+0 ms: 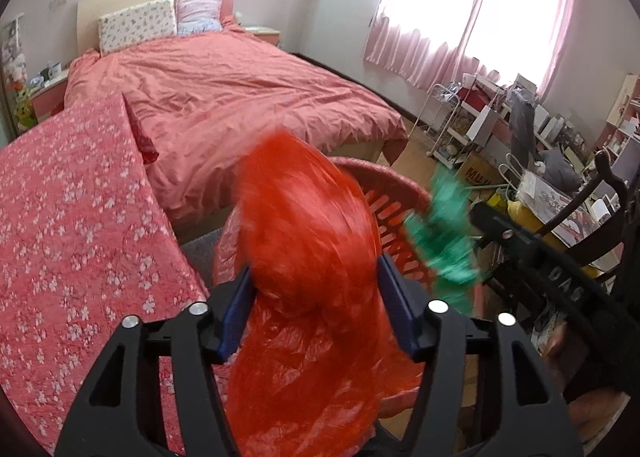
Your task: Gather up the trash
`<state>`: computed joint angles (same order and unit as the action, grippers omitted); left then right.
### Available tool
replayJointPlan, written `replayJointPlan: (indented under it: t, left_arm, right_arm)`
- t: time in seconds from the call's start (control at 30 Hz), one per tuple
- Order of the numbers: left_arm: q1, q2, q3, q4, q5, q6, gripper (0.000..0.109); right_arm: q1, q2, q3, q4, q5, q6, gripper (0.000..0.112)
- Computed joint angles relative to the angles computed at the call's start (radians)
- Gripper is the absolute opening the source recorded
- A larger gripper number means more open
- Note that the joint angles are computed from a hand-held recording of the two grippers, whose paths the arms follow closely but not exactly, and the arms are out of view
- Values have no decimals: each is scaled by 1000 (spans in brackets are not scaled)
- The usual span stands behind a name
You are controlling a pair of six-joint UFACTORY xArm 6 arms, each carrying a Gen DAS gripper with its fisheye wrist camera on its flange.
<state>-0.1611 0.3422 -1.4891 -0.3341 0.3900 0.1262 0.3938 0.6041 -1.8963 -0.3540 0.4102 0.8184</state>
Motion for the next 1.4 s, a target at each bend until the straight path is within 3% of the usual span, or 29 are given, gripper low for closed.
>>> replayJointPlan:
  t: [0.23, 0.4, 0.47, 0.53, 0.67, 0.8, 0.97, 1.13, 1.4]
  left_arm:
    - [23, -26, 30, 15, 15, -38, 66]
    - [39, -125, 150, 89, -56, -82, 71]
    - [58, -196, 234, 143, -108, -125, 81]
    - [80, -276, 332, 244, -169, -221, 89]
    - [145, -431, 496, 592, -232, -560, 99]
    - [195, -563, 595, 817, -169, -812, 101]
    - [214, -697, 693, 1070, -110, -1076, 101]
    - [201, -840, 793, 1324, -30, -1311, 101]
    - [130, -996, 896, 1433, 97, -1437, 101]
  right_arm:
    - [2, -26, 43, -36, -8, 48, 49]
    - [20, -99, 116, -137, -26, 124, 59]
    - [28, -145, 163, -182, -42, 155, 68]
    - [40, -195, 215, -258, -56, 215, 79]
    - [87, -308, 313, -503, -20, 405, 99]
    - [166, -413, 403, -756, 124, 599, 99]
    - [280, -515, 509, -882, 328, 688, 99]
    - [330, -605, 620, -866, 314, 721, 99]
    - [419, -660, 684, -861, 371, 723, 99]
